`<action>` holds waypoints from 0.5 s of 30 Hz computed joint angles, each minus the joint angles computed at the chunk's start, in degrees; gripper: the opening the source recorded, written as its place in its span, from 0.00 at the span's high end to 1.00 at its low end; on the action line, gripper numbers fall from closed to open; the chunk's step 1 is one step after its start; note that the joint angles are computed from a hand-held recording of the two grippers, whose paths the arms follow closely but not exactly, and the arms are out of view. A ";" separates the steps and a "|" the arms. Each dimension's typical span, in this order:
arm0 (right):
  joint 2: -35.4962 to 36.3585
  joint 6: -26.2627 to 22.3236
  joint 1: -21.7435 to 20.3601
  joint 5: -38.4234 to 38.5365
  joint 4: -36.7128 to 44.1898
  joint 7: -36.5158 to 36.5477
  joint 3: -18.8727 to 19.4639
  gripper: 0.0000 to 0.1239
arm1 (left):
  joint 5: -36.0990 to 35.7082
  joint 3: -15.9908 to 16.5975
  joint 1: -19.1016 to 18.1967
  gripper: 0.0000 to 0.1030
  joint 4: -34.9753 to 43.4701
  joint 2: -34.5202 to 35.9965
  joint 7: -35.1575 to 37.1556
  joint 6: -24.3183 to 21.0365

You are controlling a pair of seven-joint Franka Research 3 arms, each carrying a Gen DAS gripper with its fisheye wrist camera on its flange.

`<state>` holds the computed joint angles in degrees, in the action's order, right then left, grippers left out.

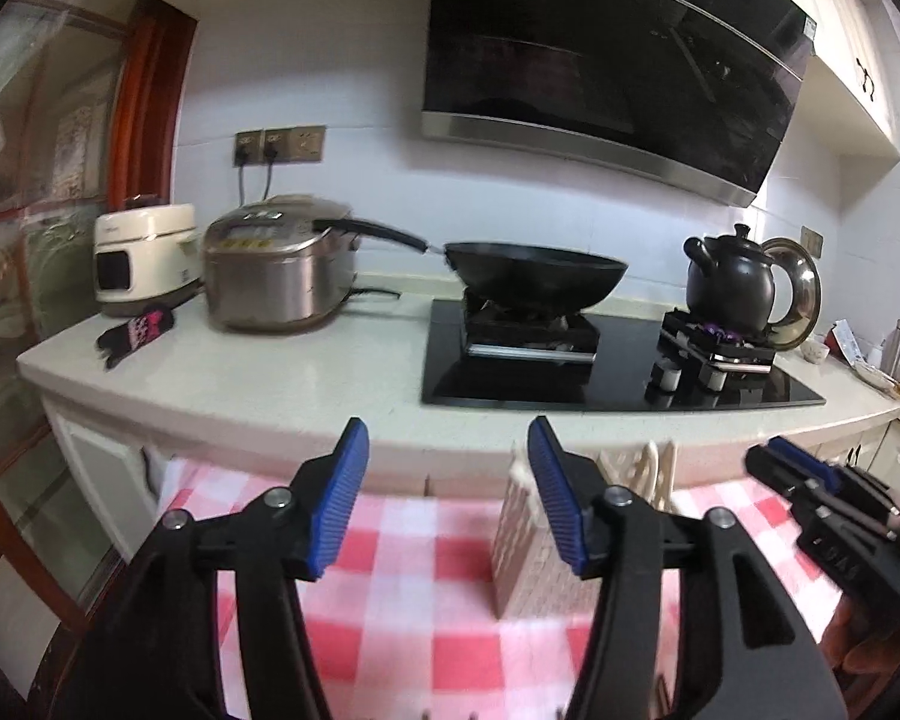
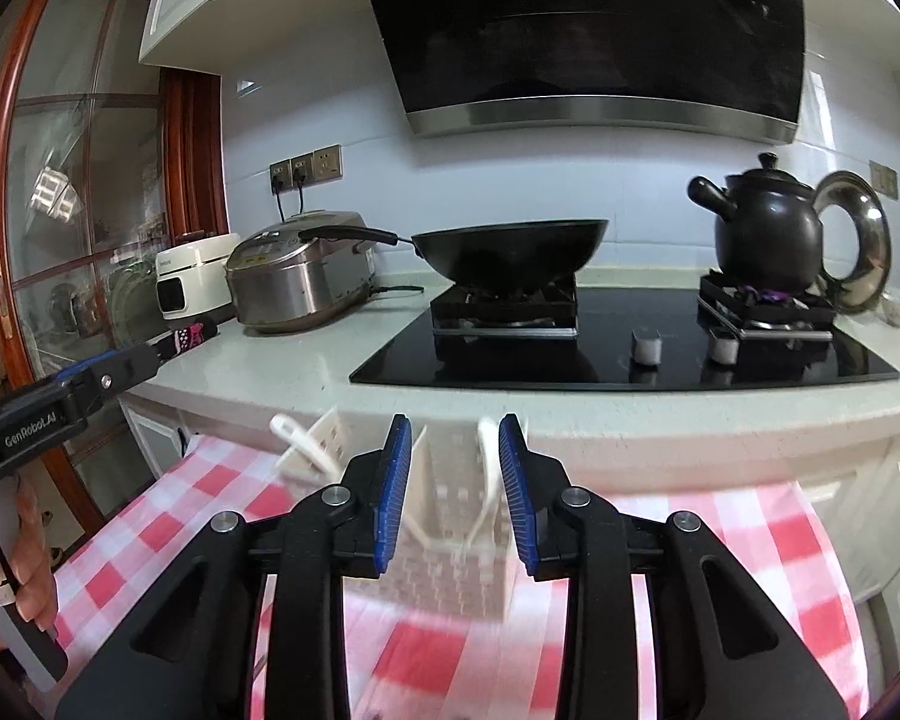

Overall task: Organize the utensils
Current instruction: 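Move the right tool back to the chopsticks and close on one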

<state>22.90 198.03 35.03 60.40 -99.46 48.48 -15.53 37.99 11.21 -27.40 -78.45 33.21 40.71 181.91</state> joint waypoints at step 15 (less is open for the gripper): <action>-8.59 6.52 -1.36 25.72 -13.93 -17.01 10.57 0.67 | 6.79 12.70 -10.50 0.38 -28.03 -12.83 -5.91 2.85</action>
